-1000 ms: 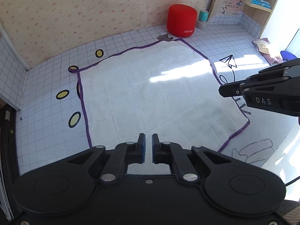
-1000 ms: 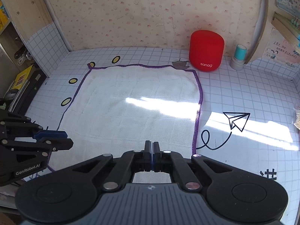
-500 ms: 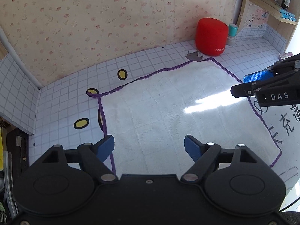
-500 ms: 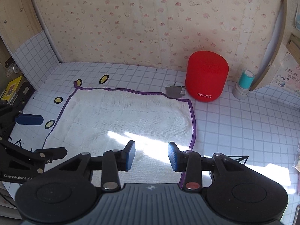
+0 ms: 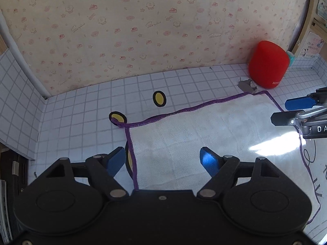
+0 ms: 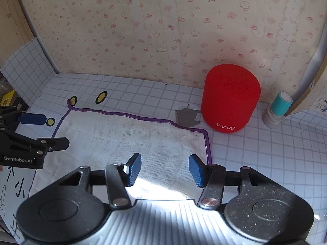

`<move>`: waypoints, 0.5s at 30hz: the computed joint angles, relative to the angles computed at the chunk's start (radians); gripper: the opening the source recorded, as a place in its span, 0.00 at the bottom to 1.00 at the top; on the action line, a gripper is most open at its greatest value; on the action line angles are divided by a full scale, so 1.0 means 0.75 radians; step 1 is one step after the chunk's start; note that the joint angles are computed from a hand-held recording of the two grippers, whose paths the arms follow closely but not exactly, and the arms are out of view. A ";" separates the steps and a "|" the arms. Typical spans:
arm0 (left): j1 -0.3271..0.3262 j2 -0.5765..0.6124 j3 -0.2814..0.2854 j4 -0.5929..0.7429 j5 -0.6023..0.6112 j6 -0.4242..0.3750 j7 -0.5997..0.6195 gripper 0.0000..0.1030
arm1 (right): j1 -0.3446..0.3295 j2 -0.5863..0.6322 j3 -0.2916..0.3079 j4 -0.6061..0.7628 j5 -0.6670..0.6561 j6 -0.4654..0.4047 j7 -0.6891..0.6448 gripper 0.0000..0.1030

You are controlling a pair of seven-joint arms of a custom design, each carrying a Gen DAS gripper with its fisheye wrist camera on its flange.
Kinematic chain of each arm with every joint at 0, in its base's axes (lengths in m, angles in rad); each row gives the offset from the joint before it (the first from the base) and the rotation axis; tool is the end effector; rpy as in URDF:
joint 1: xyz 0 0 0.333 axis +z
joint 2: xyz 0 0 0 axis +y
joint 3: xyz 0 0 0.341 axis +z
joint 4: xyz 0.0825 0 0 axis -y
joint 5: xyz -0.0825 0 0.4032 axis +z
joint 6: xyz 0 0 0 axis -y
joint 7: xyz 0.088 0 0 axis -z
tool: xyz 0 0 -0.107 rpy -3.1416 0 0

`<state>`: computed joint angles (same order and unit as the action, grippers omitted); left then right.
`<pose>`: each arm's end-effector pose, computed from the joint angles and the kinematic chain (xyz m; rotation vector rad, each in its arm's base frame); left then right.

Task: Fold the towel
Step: 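Move both grippers to the purple-edged towel edge beside the red speaker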

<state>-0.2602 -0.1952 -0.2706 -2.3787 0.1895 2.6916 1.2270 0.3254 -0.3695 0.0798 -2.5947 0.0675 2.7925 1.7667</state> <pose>0.4446 -0.2731 0.4639 -1.5826 2.2511 -0.5712 0.4196 0.1778 0.4573 -1.9867 1.6993 -0.3418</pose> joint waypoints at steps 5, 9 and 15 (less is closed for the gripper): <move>0.003 0.050 0.007 0.032 0.003 0.007 0.011 0.72 | -0.010 0.058 -0.012 0.038 -0.001 0.009 -0.028 0.50; 0.010 0.068 0.017 0.036 -0.005 0.032 0.006 0.72 | -0.014 0.099 -0.021 0.059 0.014 0.028 -0.043 0.50; 0.026 0.091 0.026 0.042 0.010 0.057 0.001 0.72 | -0.047 0.150 -0.006 0.081 -0.017 0.056 -0.014 0.50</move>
